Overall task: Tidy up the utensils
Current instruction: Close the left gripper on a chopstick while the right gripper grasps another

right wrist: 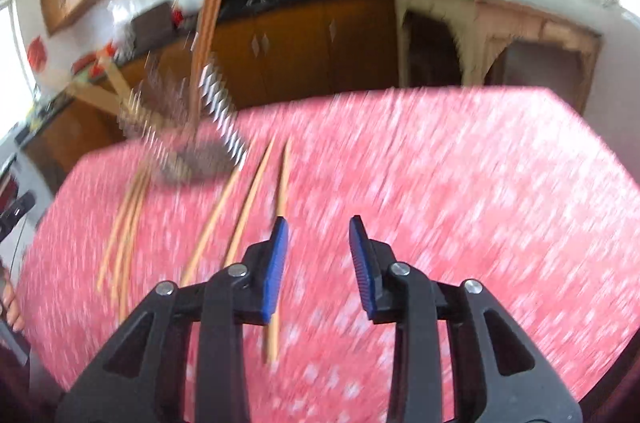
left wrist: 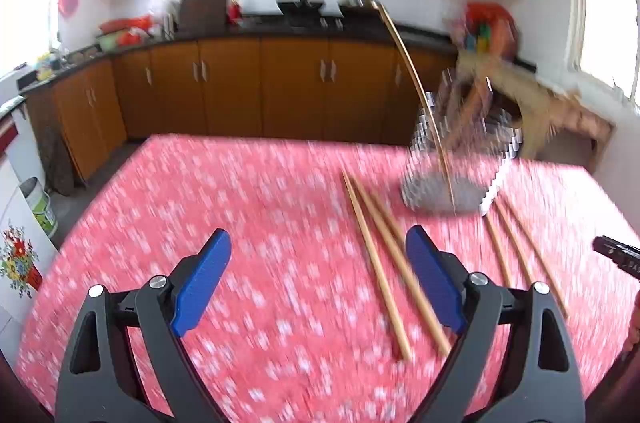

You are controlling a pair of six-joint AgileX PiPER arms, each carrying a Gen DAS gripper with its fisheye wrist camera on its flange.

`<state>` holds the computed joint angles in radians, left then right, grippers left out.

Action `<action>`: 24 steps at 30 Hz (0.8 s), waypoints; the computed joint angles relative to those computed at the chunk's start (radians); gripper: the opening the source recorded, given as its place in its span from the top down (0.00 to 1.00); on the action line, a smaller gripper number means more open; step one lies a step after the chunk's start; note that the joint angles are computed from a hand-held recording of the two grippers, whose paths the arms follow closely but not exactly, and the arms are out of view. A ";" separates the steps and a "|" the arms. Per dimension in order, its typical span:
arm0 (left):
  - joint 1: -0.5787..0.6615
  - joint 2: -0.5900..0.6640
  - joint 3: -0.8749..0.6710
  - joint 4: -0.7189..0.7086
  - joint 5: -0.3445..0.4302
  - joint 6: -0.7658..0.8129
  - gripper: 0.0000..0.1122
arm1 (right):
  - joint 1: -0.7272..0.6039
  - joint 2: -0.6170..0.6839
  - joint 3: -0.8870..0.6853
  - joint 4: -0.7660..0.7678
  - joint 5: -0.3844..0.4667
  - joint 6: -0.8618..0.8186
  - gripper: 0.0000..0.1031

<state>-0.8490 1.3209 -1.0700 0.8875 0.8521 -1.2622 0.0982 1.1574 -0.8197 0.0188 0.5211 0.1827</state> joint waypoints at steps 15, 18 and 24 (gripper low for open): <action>-0.087 0.117 0.025 -0.088 -0.004 0.035 0.35 | 0.222 0.115 0.051 -0.384 -0.006 0.420 0.92; -0.062 0.160 -0.010 -0.147 -0.014 0.083 0.43 | 0.168 0.145 0.016 -0.361 0.006 0.411 0.92; -0.031 0.248 -0.085 -0.235 -0.025 0.151 0.60 | 0.044 0.204 -0.051 -0.219 -0.003 0.325 0.92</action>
